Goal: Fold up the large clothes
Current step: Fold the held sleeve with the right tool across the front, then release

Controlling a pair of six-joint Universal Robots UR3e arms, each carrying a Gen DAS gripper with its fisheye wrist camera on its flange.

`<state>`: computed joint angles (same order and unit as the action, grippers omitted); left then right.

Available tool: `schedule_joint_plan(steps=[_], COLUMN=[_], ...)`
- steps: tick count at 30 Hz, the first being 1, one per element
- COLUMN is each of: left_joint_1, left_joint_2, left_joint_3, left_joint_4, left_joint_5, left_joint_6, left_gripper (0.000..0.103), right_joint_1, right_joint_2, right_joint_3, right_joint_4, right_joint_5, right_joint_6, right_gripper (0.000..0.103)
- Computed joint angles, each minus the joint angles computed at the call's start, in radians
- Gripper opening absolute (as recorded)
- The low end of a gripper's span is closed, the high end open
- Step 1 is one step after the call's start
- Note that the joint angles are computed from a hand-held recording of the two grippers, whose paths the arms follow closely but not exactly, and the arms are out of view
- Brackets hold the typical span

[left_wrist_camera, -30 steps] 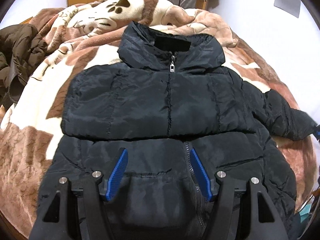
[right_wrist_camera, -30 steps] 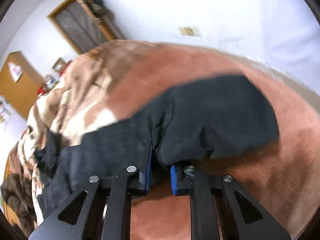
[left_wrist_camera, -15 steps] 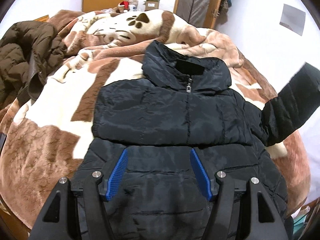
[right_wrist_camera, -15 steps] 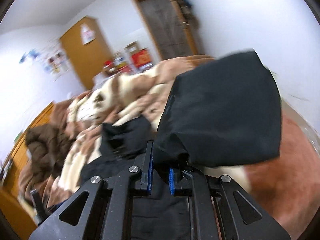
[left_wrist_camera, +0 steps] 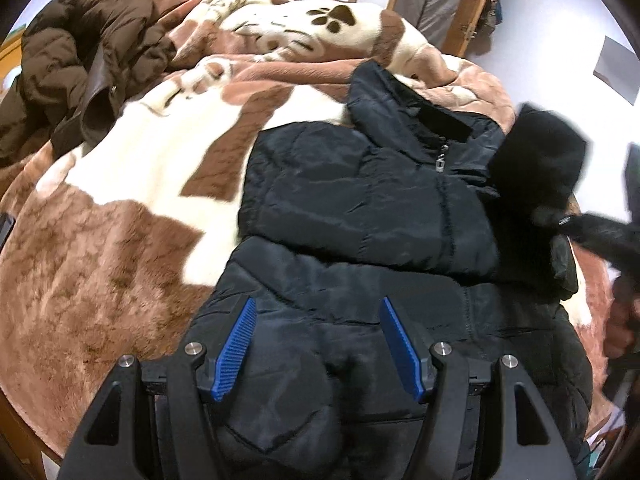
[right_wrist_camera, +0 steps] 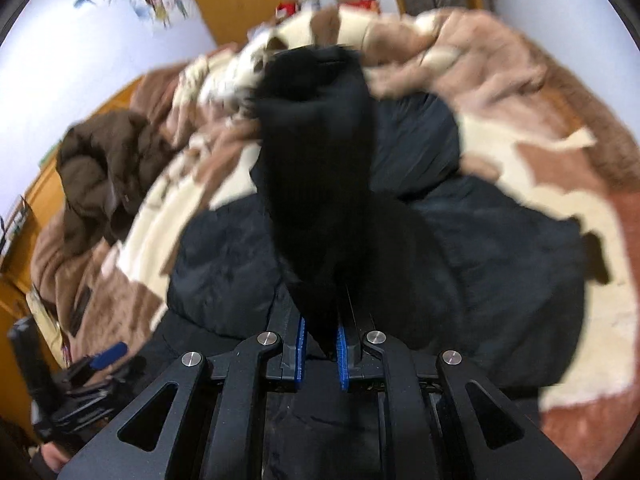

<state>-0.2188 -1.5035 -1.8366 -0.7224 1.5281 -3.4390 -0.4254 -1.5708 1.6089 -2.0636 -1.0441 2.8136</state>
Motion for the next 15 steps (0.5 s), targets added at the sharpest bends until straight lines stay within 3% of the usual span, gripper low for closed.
schedule_joint_plan(steps=[3, 7, 11, 15], left_joint_1=[0.019, 0.026, 0.008, -0.055], left_joint_2=[0.003, -0.009, -0.061, -0.183], left_joint_3=[-0.022, -0.001, 0.093, 0.269], left_joint_4=[0.009, 0.012, 0.004, -0.009], left_joint_5=[-0.012, -0.029, -0.047, -0.029], left_joint_6=[0.008, 0.011, 0.006, 0.011], left_gripper=[0.067, 0.067, 0.067, 0.067], right_joint_1=[0.036, 0.026, -0.068, -0.179], right_joint_2=[0.073, 0.043, -0.087, -0.181], right_joint_3=[0.018, 0.067, 0.091, 0.146], right_joint_4=[-0.034, -0.032, 0.045, -0.022], right_joint_5=[-0.024, 0.025, 0.119, 0.164], right_joint_6=[0.008, -0.033, -0.106, -0.107], right_gripper=[0.026, 0.054, 0.057, 0.057])
